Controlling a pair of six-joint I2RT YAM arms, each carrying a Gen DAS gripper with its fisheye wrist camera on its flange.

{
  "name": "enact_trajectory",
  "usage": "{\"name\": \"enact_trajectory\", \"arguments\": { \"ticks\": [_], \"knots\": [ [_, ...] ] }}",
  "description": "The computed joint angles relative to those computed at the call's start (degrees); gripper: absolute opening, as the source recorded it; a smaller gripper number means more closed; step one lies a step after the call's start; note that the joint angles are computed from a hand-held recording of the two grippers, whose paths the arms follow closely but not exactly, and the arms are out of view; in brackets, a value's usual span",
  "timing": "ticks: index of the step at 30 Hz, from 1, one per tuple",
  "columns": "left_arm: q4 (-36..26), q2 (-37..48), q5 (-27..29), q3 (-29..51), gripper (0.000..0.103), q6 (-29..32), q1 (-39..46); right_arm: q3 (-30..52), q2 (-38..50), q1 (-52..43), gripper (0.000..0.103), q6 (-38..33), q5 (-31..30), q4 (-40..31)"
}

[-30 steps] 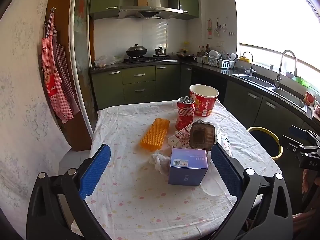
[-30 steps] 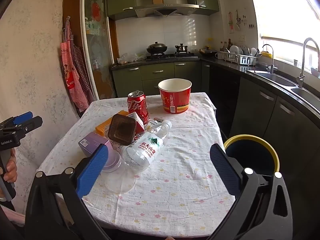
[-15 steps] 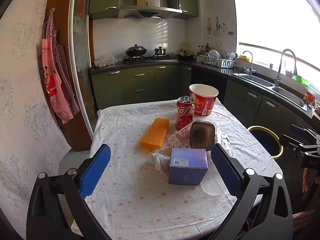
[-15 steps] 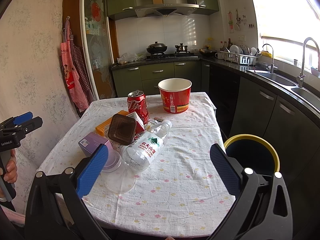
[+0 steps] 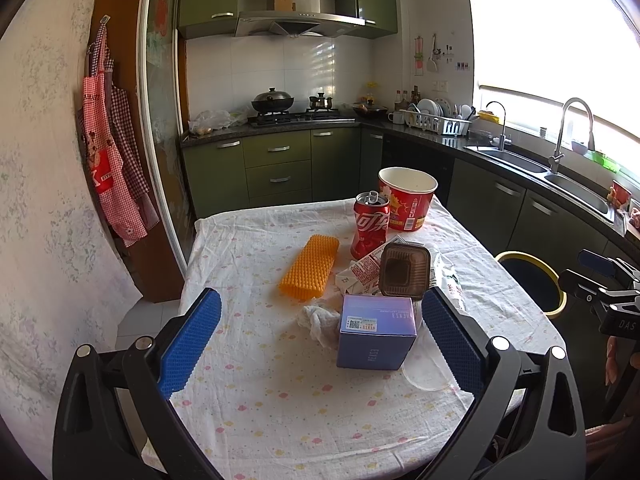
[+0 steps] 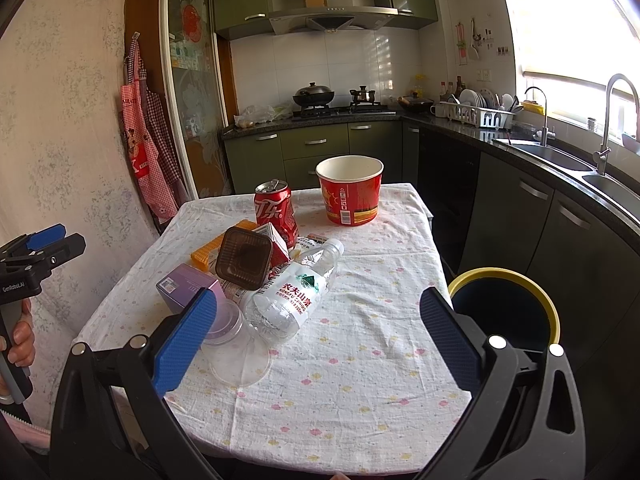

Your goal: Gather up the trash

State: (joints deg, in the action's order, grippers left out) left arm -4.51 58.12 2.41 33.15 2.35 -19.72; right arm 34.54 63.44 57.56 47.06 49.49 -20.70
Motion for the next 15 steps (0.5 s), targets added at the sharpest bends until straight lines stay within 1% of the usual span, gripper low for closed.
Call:
{"name": "enact_trajectory", "arguments": {
  "ticks": [12,15],
  "knots": [
    [-0.03,0.07,-0.23,0.00,0.099,-0.03,-0.17,-0.10,-0.31,-0.11,0.097,-0.08,-0.12,-0.13],
    [1.00,0.26,-0.60,-0.92,0.099,-0.11,-0.63,-0.07,-0.21,-0.12,0.097,-0.02,-0.14,-0.12]
  ]
}}
